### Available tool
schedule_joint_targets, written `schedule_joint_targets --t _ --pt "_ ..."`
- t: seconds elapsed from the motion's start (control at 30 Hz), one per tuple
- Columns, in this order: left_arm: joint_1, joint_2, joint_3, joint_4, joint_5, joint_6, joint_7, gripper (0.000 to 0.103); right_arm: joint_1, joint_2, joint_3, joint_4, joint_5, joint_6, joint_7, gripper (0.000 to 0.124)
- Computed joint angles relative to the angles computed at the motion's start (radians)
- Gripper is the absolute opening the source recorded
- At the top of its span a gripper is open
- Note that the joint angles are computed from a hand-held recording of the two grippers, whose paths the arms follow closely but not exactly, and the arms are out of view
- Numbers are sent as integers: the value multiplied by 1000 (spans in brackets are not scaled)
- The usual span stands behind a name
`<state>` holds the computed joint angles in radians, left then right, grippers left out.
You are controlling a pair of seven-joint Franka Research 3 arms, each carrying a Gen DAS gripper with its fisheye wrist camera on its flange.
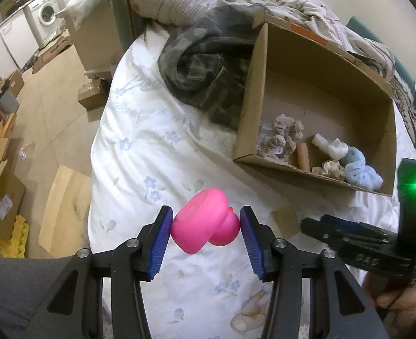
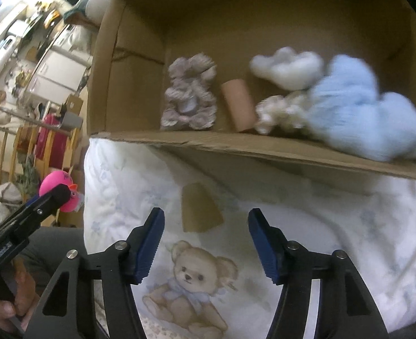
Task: Organize soft objects
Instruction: 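Lift the pink cup with the left gripper while the right gripper grasps the beige foam piece, then lower the pink cup into the box with the left gripper while the right gripper lowers the foam piece in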
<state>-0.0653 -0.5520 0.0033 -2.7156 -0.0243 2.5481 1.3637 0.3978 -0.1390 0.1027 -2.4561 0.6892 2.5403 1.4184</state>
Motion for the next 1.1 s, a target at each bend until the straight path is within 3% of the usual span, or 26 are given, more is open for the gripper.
schedule_joint_targets --t 0.13,0.2,0.27,0.37,0.77,1.1 --pt "5 6 -3 0 3 0 -4 46 13 65 24 35 -63 8 23 59" --pt "4 8 -6 1 5 -1 -6 46 17 83 31 42 -105 9 35 37" --pt "0 11 -7 2 5 -2 -4 46 21 83 38 37 -157 22 55 29" --pt "-5 16 -9 4 3 0 -1 46 26 55 32 18 -126 32 30 16" --pt "-21 29 -22 13 3 8 -14 46 29 -129 -4 -80 -47 27 5 15" --pt "-59 4 -50 12 24 58 -34 46 18 -314 -33 -163 -35 38 37 15"
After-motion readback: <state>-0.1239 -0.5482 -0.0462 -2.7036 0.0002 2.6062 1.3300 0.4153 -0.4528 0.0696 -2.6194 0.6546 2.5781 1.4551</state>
